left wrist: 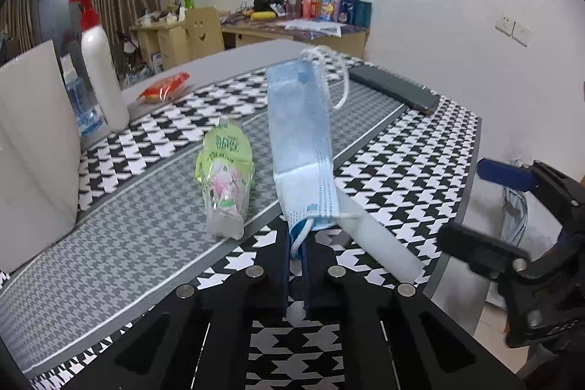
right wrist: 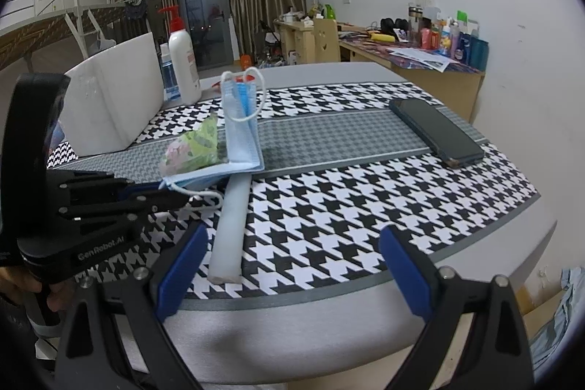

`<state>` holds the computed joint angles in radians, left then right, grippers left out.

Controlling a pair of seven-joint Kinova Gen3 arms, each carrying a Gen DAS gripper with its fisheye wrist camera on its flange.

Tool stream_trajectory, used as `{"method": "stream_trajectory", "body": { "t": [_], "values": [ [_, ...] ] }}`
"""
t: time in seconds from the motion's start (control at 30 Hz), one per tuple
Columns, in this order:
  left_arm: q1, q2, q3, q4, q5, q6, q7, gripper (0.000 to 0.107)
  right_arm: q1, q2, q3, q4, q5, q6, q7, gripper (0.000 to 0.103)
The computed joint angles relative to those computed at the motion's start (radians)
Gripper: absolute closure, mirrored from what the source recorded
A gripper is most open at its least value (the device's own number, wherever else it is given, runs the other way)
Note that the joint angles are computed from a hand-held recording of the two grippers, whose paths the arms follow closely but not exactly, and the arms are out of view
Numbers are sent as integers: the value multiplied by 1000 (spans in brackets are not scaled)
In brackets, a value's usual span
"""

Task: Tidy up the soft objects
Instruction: 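Grasp the white foam stick with the right tool while the left tool holds the mask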

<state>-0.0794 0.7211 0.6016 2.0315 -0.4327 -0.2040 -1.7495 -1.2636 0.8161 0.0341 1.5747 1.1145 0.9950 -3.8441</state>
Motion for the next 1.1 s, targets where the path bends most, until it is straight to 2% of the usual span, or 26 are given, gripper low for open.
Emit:
{"method": "stream_trajectory", "body": {
  "t": [0.23, 0.33, 0.53, 0.7, 0.83, 0.9, 1.1],
  "values": [
    [-90, -26, 60, 55, -67, -69, 46, 103, 13, 16, 1, -31, -4, -26, 51, 6],
    [-129, -43, 74, 78, -108, -100, 91, 103, 23, 24, 1, -48, -21, -42, 83, 11],
    [-187, -79, 73, 126, -192, -167, 178, 103, 41, 33, 7, -71, -58, -102, 153, 28],
    [-212, -95, 61, 143, -273, -190, 251, 103, 50, 42, 18, -100, -117, -137, 228, 53],
    [-233, -102, 52, 150, -341, -206, 317, 103, 52, 47, 34, -113, -155, -176, 281, 67],
    [-231, -111, 36, 153, -363, -220, 345, 103, 53, 45, 41, -114, -163, -198, 301, 80],
    [-227, -140, -18, 167, -435, -275, 429, 103, 18, 32, 80, -106, -186, -210, 294, 88]
  ]
}}
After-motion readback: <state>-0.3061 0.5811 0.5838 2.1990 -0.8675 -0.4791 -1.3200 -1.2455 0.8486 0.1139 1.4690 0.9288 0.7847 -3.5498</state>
